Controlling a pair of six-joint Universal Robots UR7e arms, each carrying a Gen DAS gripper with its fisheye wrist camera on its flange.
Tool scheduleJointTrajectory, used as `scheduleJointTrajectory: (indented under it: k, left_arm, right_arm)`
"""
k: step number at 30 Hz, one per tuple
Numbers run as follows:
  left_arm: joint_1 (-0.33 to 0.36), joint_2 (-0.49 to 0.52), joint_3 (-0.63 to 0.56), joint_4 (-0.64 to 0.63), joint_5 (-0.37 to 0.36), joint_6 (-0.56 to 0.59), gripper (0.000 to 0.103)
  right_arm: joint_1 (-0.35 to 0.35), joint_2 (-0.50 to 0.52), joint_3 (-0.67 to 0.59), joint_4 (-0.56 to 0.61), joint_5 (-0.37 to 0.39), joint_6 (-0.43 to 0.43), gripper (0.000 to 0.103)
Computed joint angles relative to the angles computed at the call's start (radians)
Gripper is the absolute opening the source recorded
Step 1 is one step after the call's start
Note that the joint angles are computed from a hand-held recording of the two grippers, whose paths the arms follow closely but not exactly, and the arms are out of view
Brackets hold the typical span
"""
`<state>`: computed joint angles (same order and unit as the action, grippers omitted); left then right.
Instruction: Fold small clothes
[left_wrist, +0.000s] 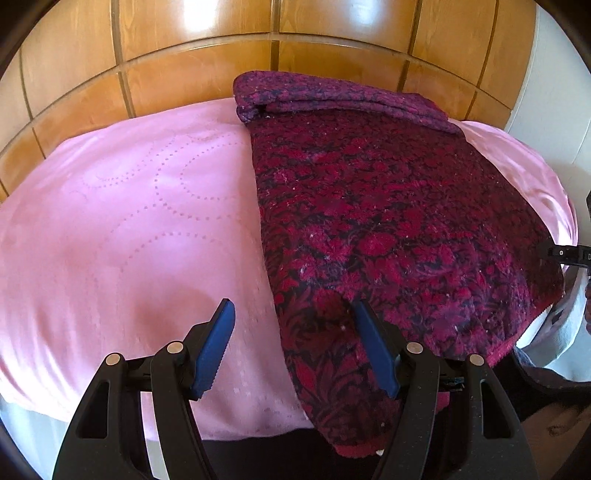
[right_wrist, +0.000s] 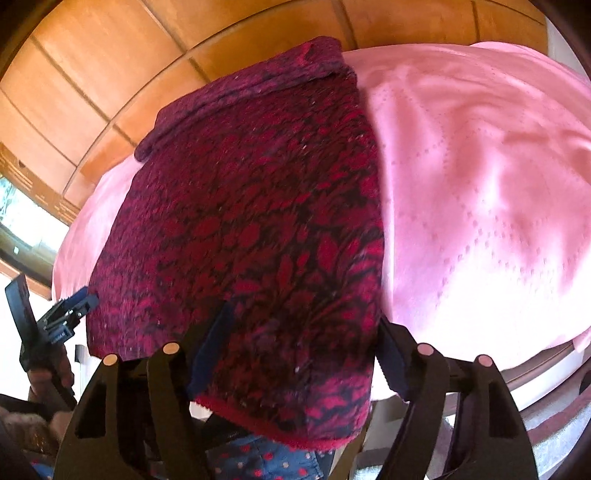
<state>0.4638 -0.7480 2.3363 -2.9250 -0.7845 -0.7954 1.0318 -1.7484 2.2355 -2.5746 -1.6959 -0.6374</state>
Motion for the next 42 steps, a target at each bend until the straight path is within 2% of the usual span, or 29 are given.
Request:
scheduleJointTrajectory:
  k: [5,8,12,14,17,19,22,26,32,35,38,42]
  left_arm:
    - [-0.008,-0.003,0.002,0.022,-0.007,-0.009,0.066]
    - [-0.009,-0.002,0.004,0.019,-0.02,0.0,0.066]
    - [-0.004,-0.007,0.013,-0.001,-0.064,0.028,0.053]
    - [0.0,-0.01,0.018,-0.021,-0.093,0.045,0.046]
    - [-0.004,-0.006,0.02,-0.03,-0.106,0.061,0.038]
    - [-0.006,-0.001,0.017,-0.029,-0.106,0.069,0.02]
    - [-0.017,-0.022,0.024,-0.041,-0.106,0.104,0.013]
    - [-0.001,-0.077,0.043,-0.108,-0.152,0.131,0.012]
    - [0.08,-0.114,0.051,-0.353,-0.28,0.17,0.01]
    - [0.135,-0.104,0.037,-0.47,-0.345,0.172,0.01]
    - [0.19,-0.081,-0.01,-0.526,-0.381,0.182,0.01]
    - [0.272,-0.046,-0.1,-0.552,-0.42,0.186,0.01]
  right_arm:
    - [0.011,-0.002,0.003,0.011,-0.051,-0.004,0.054]
    - [0.012,-0.013,0.004,0.035,-0.069,-0.018,0.053]
    - [0.019,-0.01,0.008,0.027,-0.087,-0.031,0.05]
    - [0.03,-0.004,0.016,0.01,-0.107,-0.042,0.042]
    - [0.05,0.0,0.021,-0.001,-0.14,-0.063,0.037]
    - [0.059,0.001,0.018,0.004,-0.155,-0.068,0.033]
    - [0.078,-0.004,0.014,0.018,-0.164,-0.073,0.026]
    - [0.07,-0.045,-0.019,0.105,-0.078,-0.078,0.021]
    - [0.065,-0.036,-0.077,0.158,0.081,-0.035,0.018]
    - [0.063,-0.009,-0.112,0.156,0.163,0.008,0.018]
    - [0.066,0.043,-0.152,0.129,0.246,0.071,0.018]
    - [0.088,0.142,-0.223,0.067,0.26,0.132,0.017]
